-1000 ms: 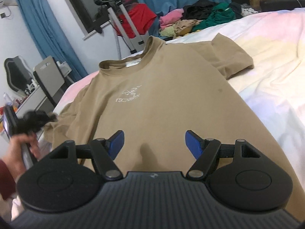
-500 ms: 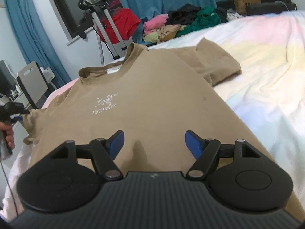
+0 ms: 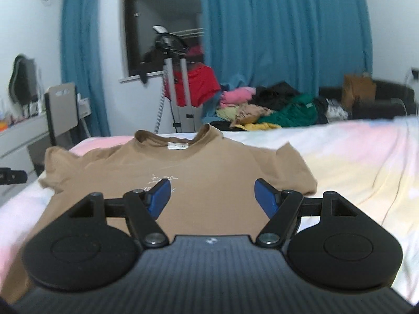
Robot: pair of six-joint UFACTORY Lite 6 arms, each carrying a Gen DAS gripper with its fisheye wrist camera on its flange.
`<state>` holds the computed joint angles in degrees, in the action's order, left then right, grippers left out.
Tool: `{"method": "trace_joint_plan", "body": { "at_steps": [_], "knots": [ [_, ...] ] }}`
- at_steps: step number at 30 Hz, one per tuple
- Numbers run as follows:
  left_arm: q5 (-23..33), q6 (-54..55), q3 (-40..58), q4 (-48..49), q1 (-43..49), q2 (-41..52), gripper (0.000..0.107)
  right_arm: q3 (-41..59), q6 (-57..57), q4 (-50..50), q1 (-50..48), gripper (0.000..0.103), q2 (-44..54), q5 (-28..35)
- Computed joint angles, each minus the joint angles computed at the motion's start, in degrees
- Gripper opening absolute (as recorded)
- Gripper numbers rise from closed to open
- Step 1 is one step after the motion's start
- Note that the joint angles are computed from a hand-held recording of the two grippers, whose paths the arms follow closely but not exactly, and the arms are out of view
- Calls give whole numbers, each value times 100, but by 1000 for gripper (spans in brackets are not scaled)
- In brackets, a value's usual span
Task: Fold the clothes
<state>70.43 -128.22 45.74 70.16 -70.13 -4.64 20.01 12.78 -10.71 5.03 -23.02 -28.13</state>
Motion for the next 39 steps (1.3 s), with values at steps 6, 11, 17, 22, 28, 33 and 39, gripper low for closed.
{"method": "trace_joint_plan", "body": {
  "at_steps": [6,11,17,22,28,33,39],
  "knots": [
    [910,-990,33,-405,-1896,451,95,-317,3152,-3146,-895,103,-1136,328],
    [581,-1335,-35,-926,-2192,693,96,304,6151,-5551,-2559,103,-51,-1354],
    [-77,-1540,-853,-1629,-1970,90,96,2465,7899,-5712,-3229,102,3518,-2327],
    [-407,-2080,-1477,-1289,-1680,-470,96,4114,8144,-5358,-3035,102,5496,-2203],
    [-1024,-2347,-1525,-675,-1115,-382,96,5825,7728,-4469,-2633,102,7167,-1956],
    [-1581,-2733,-1347,117,-441,118,96,7191,7524,-4044,-2415,68,8188,-1890],
    [-2148,-2879,-1241,604,168,551,96,7742,7678,-4156,-2399,8,8508,-1723]
  ]
}}
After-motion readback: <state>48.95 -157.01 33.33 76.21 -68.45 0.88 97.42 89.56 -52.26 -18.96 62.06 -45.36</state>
